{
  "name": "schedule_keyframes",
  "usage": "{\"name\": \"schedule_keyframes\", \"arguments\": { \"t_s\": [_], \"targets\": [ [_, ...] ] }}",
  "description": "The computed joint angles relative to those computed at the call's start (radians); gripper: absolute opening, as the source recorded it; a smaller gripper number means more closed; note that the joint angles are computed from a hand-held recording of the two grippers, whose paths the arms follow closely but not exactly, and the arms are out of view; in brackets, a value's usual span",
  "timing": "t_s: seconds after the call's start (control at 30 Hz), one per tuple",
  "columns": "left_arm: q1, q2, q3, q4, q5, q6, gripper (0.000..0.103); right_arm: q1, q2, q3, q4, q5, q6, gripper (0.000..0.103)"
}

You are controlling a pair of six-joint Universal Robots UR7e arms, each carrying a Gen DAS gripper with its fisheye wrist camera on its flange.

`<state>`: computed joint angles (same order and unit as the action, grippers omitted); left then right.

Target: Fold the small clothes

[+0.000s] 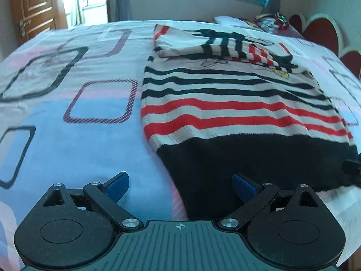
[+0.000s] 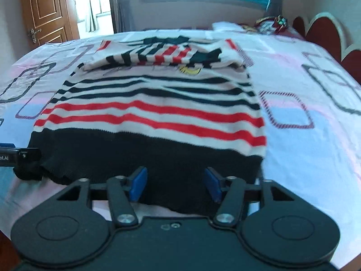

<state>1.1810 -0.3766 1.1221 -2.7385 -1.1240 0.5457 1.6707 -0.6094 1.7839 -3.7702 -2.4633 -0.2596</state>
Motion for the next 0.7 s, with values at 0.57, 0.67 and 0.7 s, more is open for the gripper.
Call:
{"name": "schedule_keyframes", "arguments": {
  "t_s": [0.57, 0.67, 0.7],
  "targets": [
    [-0.017, 0.033, -0.023, 0.028, 0.018, -0.039, 0.098, -0.061, -0.072, 0.098, -0.039, -0.027, 0.071, 0.068],
    [-0.018, 0.042, -0.035, 0.031, 0.017, -0.046, 0.098, -0.082, -0.088, 0.108, -0.005, 0.0, 0.113, 0.068],
    [-0.018, 0.044, -0.039, 0.034, 0.016, -0.046, 0.098, -0.089, -0.094, 0.113, 0.004, 0.014, 0.128, 0.068]
  ]
}}
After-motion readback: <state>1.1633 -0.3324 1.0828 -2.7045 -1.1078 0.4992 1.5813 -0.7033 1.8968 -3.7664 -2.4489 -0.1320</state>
